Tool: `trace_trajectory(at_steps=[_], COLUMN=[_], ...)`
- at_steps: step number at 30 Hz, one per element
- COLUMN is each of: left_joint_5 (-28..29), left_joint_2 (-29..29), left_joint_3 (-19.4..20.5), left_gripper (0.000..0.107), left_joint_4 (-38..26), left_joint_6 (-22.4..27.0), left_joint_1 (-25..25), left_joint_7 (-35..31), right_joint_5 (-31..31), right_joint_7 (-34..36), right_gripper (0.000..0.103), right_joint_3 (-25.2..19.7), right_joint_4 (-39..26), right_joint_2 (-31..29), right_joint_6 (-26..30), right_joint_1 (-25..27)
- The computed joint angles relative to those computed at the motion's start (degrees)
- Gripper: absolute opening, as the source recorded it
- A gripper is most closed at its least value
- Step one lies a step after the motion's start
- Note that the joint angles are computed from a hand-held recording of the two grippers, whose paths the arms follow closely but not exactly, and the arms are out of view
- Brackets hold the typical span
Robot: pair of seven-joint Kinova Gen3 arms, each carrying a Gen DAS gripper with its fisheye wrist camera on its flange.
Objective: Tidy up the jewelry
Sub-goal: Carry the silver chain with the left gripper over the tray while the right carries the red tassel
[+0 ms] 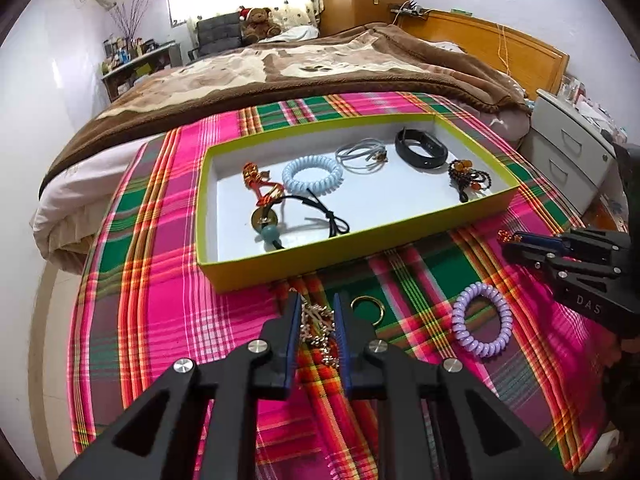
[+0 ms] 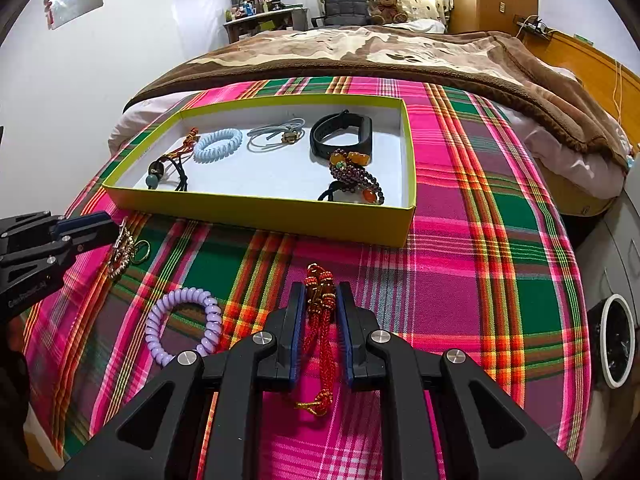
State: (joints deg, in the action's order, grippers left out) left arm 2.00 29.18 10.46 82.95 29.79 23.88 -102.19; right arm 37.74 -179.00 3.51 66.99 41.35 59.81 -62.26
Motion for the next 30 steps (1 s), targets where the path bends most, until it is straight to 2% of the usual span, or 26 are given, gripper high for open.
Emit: trace_trajectory(at_steps=[3,9,13,14,16,17,18,21,29,30], left_joint_5=[4.17,7.93,10.97,10.48,9.05,9.27,9.08,4.62,-0.13,-0.49], left_joint_2=[-0.72,-1.26,1.20,1.41,1.08,1.16,1.22,1.21,1.29,1.41], left_joint_3=[3.66,4.70,5.72,4.91,2.21,2.45,2.26,-1.76,-2.08,-2.08], left_gripper=[0.017,0.016,0.019,0.021,0.038,0.040,0.040,0.040,0.040,0.037], left_joint_4=[0.92,1.34,-1.58,-1.59,-0.67,-0.47,-0.46,-0.73,-0.39,-0.58], left_joint_6=[-0.58,-1.32,4.25,4.64,3.87,3.82,3.82,3.33,2.28,2.23], left_joint_1=[-3.87,-5.99,-7.81,-6.94,-4.11,-4.19,-3.98,0.40,1.78,1.86], left_joint_7=[-3.24,-6.00,-5.97,-5.50,-4.13,-3.79,-3.11,1.64,4.78,5.04], right_joint_5=[0.05,0.62,1.09,1.09,1.10,1.02,0.95,0.80,1.05,0.95], right_joint_7=[-0.59,-2.33,-2.65,-2.84,-2.93,-2.80,-2.61,-2.31,-2.62,-2.39], right_gripper=[0.016,0.016,0.016,0.016,0.016,0.016,0.016,0.016,0.016,0.016], right_joint_3=[0.07,0.23,0.28,0.23,0.14,0.08,0.03,0.06,0.19,0.14], right_joint_4=[0.52,1.78,0.81,0.79,0.60,0.39,0.19,-0.29,-0.24,-0.51], right_joint_2=[-0.28,-1.03,-0.69,-0.69,-0.58,-0.49,-0.42,-0.25,-0.29,-0.14], right_joint_6=[-0.55,-2.03,-1.04,-1.22,-1.34,-1.24,-1.13,-0.81,-1.36,-1.24], right_joint_1=[0.04,-0.24,-0.67,-0.63,-0.59,-0.56,-0.52,-0.53,-0.55,-0.51])
